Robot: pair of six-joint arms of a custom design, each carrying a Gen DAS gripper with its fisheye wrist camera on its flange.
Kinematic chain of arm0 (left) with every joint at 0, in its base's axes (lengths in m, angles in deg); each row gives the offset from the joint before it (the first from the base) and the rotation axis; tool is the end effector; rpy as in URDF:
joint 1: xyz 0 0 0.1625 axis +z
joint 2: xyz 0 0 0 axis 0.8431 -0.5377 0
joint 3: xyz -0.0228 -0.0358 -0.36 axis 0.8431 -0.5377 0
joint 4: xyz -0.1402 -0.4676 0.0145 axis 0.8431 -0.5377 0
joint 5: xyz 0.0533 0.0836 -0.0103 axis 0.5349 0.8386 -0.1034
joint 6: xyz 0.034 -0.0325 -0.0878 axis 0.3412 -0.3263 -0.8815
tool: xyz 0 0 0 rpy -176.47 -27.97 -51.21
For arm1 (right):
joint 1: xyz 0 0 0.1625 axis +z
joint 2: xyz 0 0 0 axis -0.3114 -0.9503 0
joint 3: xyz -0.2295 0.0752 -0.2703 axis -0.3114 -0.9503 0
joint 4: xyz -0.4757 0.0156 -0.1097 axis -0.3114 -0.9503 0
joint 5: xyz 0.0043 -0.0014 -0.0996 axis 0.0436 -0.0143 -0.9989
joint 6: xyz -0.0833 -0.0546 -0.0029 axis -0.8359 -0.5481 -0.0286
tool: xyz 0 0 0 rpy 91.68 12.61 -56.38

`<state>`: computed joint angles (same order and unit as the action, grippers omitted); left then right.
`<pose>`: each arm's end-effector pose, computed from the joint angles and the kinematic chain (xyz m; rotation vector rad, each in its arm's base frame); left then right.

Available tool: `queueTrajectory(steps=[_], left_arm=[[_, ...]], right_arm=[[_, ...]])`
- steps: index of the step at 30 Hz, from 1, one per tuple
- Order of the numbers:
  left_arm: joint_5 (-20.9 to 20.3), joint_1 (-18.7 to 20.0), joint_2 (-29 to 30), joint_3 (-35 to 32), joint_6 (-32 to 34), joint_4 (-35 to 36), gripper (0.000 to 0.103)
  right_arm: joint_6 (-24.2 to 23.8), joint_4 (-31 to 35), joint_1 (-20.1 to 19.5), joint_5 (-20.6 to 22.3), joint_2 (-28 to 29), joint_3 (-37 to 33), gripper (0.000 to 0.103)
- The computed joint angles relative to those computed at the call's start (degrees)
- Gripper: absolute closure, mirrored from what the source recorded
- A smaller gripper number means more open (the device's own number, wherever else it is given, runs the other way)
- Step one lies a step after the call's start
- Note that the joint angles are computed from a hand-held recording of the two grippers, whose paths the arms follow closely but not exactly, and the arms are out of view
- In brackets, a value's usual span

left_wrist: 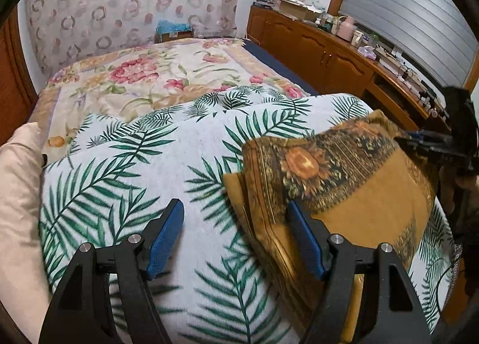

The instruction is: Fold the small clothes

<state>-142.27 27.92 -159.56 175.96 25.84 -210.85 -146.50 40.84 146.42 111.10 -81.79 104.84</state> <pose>0.0966 -0.6781 0.3388 1.1477 2.5854 -0.3903 0.4137 -0.4481 -0.0027 0.1131 -2.2185 1.0081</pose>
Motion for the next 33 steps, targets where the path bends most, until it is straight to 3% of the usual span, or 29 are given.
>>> queueTrajectory(steps=[3, 4, 5, 13, 15, 16, 17, 20, 23, 27, 33], left_arm=[[-1.30, 0.29, 1.54, -1.96, -1.18, 2.72, 0.041], [-1.54, 0.25, 1.79, -2.24, -1.40, 3.39, 0.051], [-1.65, 0.13, 1.74, -2.14, -1.59, 3.93, 0.056], [-1.73, -0.19, 1.28, -0.82, -1.40, 3.35, 0.057], [-2.36, -0.10, 1.27, -0.85, -1.59, 3.65, 0.063], [-3.33, 0.11, 1.54, -1.42, -1.97, 4.98, 0.070], [-3.97, 0.27, 1.76, -1.87, -2.36, 5.97, 0.077], [-5.00, 0.49, 2.14, -2.76, -4.01, 7.61, 0.087], [-6.33, 0.61, 1.50, -2.84, -4.68, 8.48, 0.095], [-8.58, 0.16, -2.27, 0.25, -2.87, 6.16, 0.096], [-15.18, 0.06, -10.25, 4.51, 0.07, 4.18, 0.097]], right_arm=[[-0.61, -0.73, -1.38, -2.81, -1.05, 0.78, 0.047], [-0.69, -1.17, -1.72, -3.81, -1.59, 1.27, 0.047], [-1.11, -1.89, -2.08, -4.75, -2.21, 1.84, 0.047], [-5.37, -4.80, -2.81, -5.32, -2.94, 3.13, 0.047], [-5.72, -5.55, -2.76, -5.12, -2.79, 3.35, 0.047], [-6.03, -5.69, -2.74, -4.97, -2.72, 3.34, 0.047], [-6.24, -5.87, -2.58, -4.72, -2.52, 3.28, 0.051], [-8.76, -9.63, -2.89, -9.26, -4.61, 6.28, 0.081], [-11.48, -11.53, -2.19, -8.12, -4.75, 6.94, 0.090], [-14.93, -17.31, -0.32, -7.04, -7.19, 9.88, 0.092], [-23.05, -24.26, 4.75, -3.27, -7.41, 9.87, 0.093]])
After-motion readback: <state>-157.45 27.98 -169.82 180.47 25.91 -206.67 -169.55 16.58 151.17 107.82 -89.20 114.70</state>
